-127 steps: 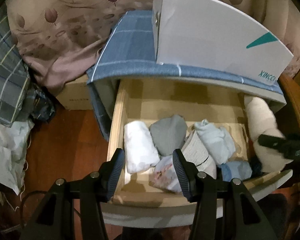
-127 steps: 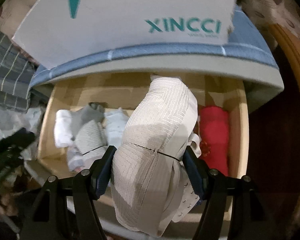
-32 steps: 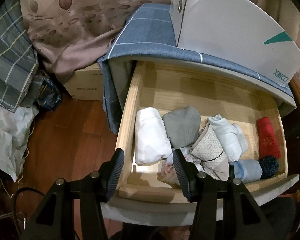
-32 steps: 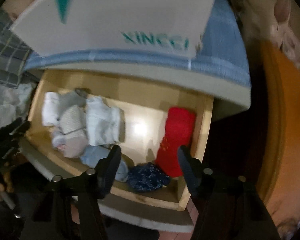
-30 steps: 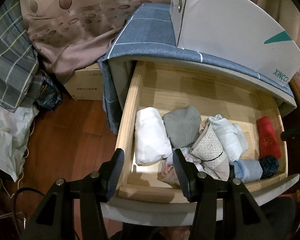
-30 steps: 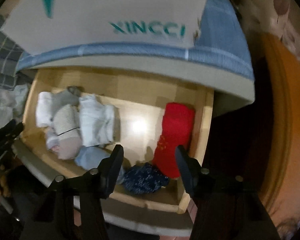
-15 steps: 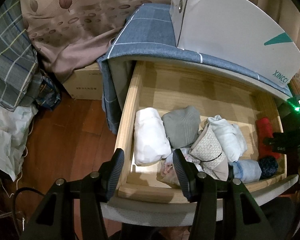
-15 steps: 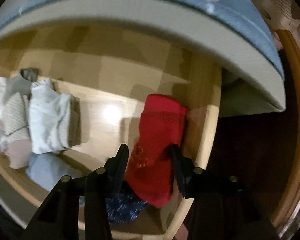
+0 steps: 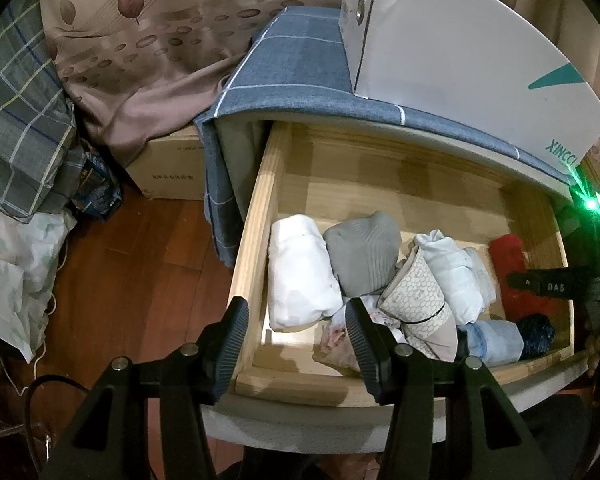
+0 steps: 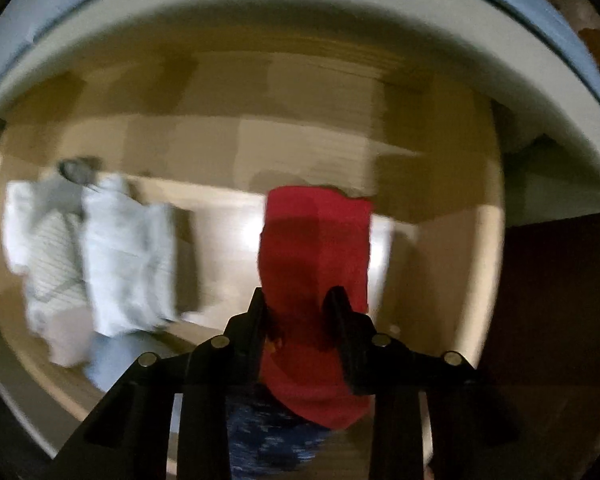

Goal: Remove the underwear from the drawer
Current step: 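Lift the red rolled garment up out of the drawer with the right tool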

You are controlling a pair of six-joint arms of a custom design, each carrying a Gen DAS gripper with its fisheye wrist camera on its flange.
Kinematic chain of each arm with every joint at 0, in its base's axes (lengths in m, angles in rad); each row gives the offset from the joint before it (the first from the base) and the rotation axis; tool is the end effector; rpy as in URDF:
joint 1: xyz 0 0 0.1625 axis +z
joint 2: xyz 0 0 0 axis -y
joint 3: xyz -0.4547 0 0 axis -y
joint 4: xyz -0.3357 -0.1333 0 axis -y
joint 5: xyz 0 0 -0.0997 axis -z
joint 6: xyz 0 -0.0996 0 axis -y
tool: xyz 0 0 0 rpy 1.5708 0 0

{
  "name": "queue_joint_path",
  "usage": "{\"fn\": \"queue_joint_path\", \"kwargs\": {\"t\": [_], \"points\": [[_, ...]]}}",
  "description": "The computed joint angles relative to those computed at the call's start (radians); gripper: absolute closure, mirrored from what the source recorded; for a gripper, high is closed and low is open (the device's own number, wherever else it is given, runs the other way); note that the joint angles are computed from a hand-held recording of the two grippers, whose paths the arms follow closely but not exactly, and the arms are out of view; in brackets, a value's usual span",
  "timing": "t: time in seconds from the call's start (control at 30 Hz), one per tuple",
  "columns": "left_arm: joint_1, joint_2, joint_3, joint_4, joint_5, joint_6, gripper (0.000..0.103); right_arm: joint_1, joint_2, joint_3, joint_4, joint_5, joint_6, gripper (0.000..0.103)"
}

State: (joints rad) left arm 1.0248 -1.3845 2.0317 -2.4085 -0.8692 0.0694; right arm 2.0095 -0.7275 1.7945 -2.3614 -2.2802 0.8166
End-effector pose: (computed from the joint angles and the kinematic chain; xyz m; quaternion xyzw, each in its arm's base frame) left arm -0.0723 -0.4994 0.3511 0.2520 0.9008 -0.1675 0.3113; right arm 0.3070 -0.4932 0.0710 -0.1275 -0.9213 0.0975 0.3543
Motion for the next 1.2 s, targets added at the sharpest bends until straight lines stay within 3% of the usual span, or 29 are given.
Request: {"fn": "queue_joint_path", "kwargs": {"t": [0.13,0.27,0.4,0.6,0.7,0.83,1.03,1.2], "points": [[0.000,-0.001,-0.002,0.007,0.000,-0.005,0.051,-0.010,0.011,0.000,-0.117,0.067,-0.036,0.075],[0.001,-0.002,-0.004,0.012,-0.002,-0.006,0.051,0.004,0.033,-0.047,-0.049,0.047,-0.038,0.071],[0.001,-0.001,-0.007,0.024,0.001,-0.013,0.051,0.008,0.038,-0.069,-0.001,0.033,-0.016,0.060],[0.010,0.004,-0.025,0.061,-0.005,-0.044,0.051,-0.019,0.028,-0.042,0.009,0.035,-0.028,0.051],[0.017,0.007,-0.035,0.082,-0.015,-0.054,0.051,-0.026,0.029,-0.045,0.015,0.039,-0.027,0.053],[0.024,0.012,-0.048,0.100,-0.027,-0.068,0.051,-0.021,0.019,-0.011,-0.030,0.010,-0.017,0.071],[0.032,0.022,-0.067,0.132,-0.035,-0.093,0.051,0.040,-0.037,0.066,-0.179,-0.080,-0.013,0.072],[0.039,0.032,-0.087,0.167,-0.039,-0.109,0.051,0.068,-0.096,0.086,-0.227,-0.041,-0.027,0.073]]}}
